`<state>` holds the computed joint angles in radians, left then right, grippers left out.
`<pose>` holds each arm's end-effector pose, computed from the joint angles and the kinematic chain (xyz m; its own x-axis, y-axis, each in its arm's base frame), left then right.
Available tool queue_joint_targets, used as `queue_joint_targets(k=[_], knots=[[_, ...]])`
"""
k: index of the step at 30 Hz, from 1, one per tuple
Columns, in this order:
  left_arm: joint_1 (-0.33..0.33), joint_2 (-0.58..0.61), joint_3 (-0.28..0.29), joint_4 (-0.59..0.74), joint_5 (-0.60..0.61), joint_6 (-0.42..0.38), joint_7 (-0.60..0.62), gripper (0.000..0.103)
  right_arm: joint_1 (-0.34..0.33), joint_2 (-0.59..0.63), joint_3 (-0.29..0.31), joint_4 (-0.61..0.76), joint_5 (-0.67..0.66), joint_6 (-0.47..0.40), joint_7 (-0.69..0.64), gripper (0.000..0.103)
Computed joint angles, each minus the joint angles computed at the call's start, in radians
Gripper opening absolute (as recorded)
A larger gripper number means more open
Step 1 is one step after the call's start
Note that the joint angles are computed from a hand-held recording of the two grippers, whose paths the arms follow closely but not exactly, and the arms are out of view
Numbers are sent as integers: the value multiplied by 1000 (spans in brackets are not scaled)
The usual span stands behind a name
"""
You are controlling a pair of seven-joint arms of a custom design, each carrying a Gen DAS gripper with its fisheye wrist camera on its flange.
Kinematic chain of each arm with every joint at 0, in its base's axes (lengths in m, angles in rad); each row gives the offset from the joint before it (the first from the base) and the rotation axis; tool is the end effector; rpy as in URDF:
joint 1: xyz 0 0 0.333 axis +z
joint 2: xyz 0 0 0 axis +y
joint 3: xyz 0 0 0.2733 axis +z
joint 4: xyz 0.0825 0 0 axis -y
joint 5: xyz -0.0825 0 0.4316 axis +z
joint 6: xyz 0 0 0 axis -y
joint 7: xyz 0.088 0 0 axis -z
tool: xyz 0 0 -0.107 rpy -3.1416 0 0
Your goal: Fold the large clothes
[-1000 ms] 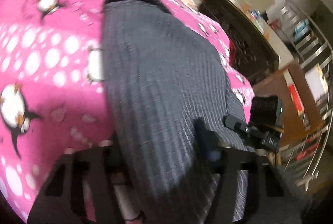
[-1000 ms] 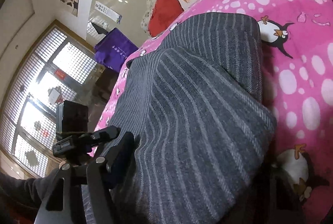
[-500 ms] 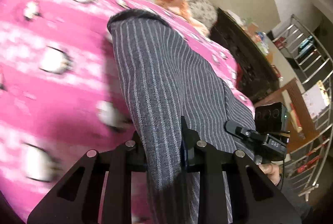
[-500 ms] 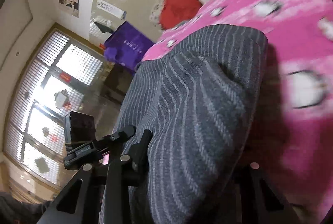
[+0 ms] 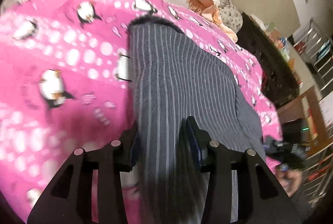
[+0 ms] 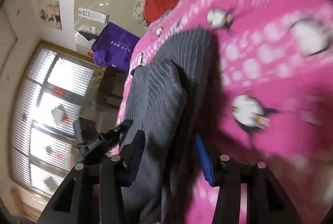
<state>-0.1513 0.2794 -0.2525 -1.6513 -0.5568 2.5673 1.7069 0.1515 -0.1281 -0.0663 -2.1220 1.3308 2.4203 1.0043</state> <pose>0.6716 -0.2604 0.4674 -0.2624 -0.8329 0.4872 -0.8526 -0.0364 -0.5214 0.5977 0.0548 0.4546 0.0758 -0.5808 -0.8105 -0.8232 0.4222 -0.3795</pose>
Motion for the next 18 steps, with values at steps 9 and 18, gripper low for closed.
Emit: queue_joint_targets(k=[9, 18], knots=[[-75, -418, 33, -437, -92, 168, 213, 41, 48, -322, 183, -196, -587, 298, 117, 47], [-139, -410, 59, -500, -168, 82, 236, 37, -70, -181, 356, -170, -1087, 220, 511, 0]])
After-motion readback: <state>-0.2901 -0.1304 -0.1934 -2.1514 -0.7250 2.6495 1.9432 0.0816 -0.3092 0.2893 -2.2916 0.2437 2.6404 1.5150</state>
